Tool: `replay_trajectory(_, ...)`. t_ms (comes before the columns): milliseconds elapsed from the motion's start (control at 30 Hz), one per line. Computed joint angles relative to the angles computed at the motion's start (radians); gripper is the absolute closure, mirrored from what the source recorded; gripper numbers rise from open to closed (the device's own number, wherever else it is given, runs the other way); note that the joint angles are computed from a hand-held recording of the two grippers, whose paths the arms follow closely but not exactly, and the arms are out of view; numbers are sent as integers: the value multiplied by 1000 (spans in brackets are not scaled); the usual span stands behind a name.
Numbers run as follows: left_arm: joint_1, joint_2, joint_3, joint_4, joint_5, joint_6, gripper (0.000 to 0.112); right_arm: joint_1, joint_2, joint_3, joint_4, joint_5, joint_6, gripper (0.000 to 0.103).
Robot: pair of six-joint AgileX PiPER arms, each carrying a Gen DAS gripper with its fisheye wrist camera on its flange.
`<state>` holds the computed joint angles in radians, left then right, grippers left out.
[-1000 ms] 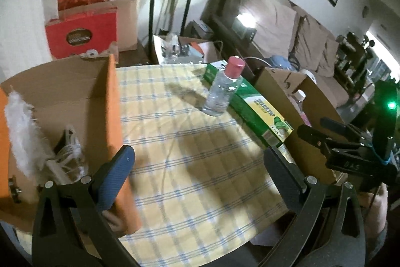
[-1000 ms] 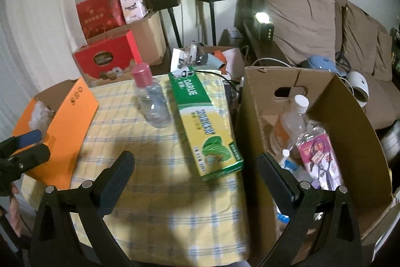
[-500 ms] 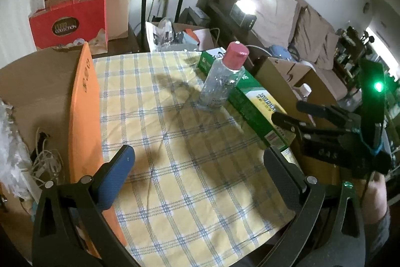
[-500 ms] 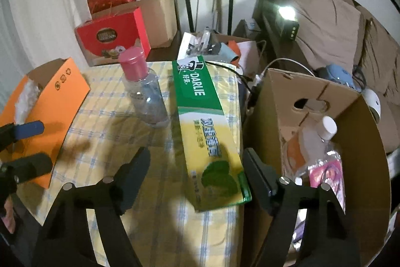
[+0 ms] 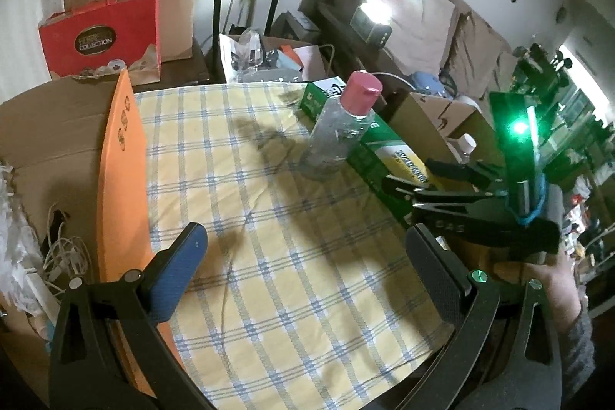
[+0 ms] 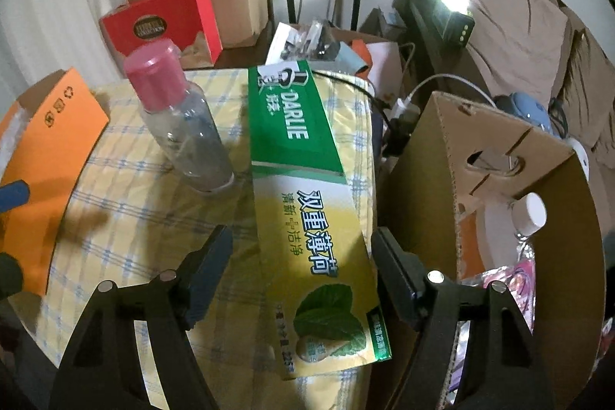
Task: Organize objects
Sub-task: 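Close the right gripper on the toothpaste box and lift it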
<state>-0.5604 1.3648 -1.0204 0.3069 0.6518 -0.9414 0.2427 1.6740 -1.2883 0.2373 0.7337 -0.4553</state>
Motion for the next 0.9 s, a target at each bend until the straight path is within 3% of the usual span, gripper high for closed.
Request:
replay_trajectory(67,-3,1,-3,-2,-1,-1,9,0,17,-11,-9,14,13,28)
replay_trajectory(167,-13,2,-4,6,-4,-11,9,8,17,1,-60,3,52,40)
replay_trajectory(433,-24,-11,6,-52,-34,8,9,-18,-28,35,27,34,16,44)
replay_trajectory(667,-31,-16,48,-189,-105,76,10,-48,-134,117,80,96,6,45)
replay_trajectory(900,-35,-4,126,-366,-244,148,12,-86,-239,214,123,122,-10,45)
